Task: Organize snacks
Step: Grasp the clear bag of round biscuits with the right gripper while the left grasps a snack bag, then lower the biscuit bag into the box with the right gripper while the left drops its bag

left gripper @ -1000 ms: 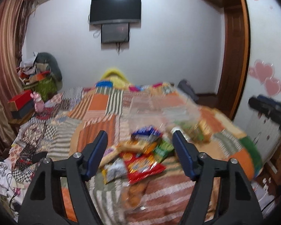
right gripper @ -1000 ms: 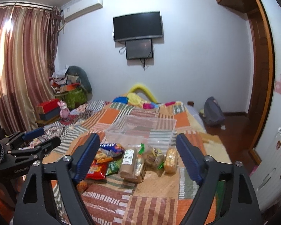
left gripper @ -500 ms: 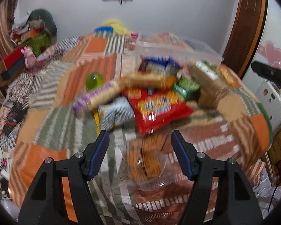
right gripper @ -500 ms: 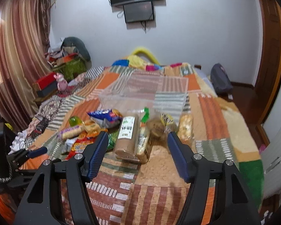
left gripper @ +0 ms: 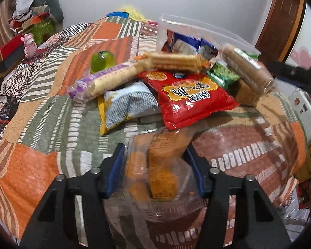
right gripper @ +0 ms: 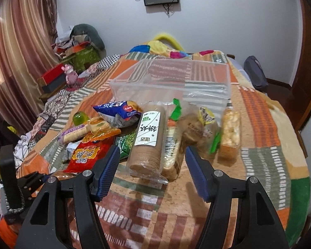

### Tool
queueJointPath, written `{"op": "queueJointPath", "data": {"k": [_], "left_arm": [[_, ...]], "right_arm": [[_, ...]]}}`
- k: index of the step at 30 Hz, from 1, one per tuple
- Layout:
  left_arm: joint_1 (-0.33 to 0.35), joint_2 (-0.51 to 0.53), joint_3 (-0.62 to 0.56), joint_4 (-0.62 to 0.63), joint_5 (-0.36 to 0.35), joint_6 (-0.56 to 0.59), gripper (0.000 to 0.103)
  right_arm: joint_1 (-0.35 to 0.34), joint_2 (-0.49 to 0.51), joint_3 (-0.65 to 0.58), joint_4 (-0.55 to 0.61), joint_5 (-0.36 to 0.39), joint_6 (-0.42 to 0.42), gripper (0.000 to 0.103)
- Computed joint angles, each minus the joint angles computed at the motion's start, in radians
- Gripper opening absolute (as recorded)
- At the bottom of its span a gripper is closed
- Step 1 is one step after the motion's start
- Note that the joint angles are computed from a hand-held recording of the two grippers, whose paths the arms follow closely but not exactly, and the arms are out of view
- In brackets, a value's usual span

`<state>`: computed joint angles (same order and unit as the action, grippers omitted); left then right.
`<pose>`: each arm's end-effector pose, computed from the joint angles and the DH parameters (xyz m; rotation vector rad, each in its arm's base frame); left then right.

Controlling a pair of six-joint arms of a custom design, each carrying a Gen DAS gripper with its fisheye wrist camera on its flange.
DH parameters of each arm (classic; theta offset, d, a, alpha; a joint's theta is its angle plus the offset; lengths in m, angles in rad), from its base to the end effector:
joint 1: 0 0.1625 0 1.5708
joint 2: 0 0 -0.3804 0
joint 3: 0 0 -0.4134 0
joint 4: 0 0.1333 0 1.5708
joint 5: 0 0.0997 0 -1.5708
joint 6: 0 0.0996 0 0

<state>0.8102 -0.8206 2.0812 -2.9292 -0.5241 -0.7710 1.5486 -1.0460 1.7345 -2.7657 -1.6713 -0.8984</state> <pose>-0.1785 -0.5060 0.0072 -0.0756 2.2618 -0.9845 0.1090 -0.6477 0.1907 1.1427 -2.5242 0.5804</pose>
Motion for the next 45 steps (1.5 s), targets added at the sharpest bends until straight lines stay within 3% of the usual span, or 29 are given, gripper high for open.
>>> {"op": "queueJointPath", "data": {"k": [4,9,15,17,27,39,45], "left_arm": [[-0.026,-0.062,0.043,0.017,0.038,-0.024,0.054],[-0.047,-0.115,0.063,0.053,0.099,-0.042,0.054],[-0.05,-0.127,0.059,-0.008,0.132,0.018,0.054],[-0.052,-0.123,0.051,-0.017,0.138,0.032,0.054],[-0.083,-0.114,0.016,-0.046,0.172,0.095,0.054],[-0.097,0.011,-0.173,-0.305,0.202,0.458,0.054],[-0.055,0.096,-0.323,-0.392,0.161,0.624,0.054]], "right_arm": [[0.007,0.031,-0.017,-0.004,-0.018,-0.008,0.061],[0.011,0.072,-0.061,0.027,-0.048,0.009,0.051],[0.02,0.097,-0.076,0.021,-0.075,0.016,0.04],[0.02,0.095,-0.075,0.024,-0.071,0.016,0.036],[0.018,0.027,-0.031,0.04,-0.015,-0.015,0.035],[0.021,-0.026,-0.058,0.031,0.096,-0.002,0.035],[0.028,0.009,-0.123,-0.004,0.114,0.016,0.035]]}}
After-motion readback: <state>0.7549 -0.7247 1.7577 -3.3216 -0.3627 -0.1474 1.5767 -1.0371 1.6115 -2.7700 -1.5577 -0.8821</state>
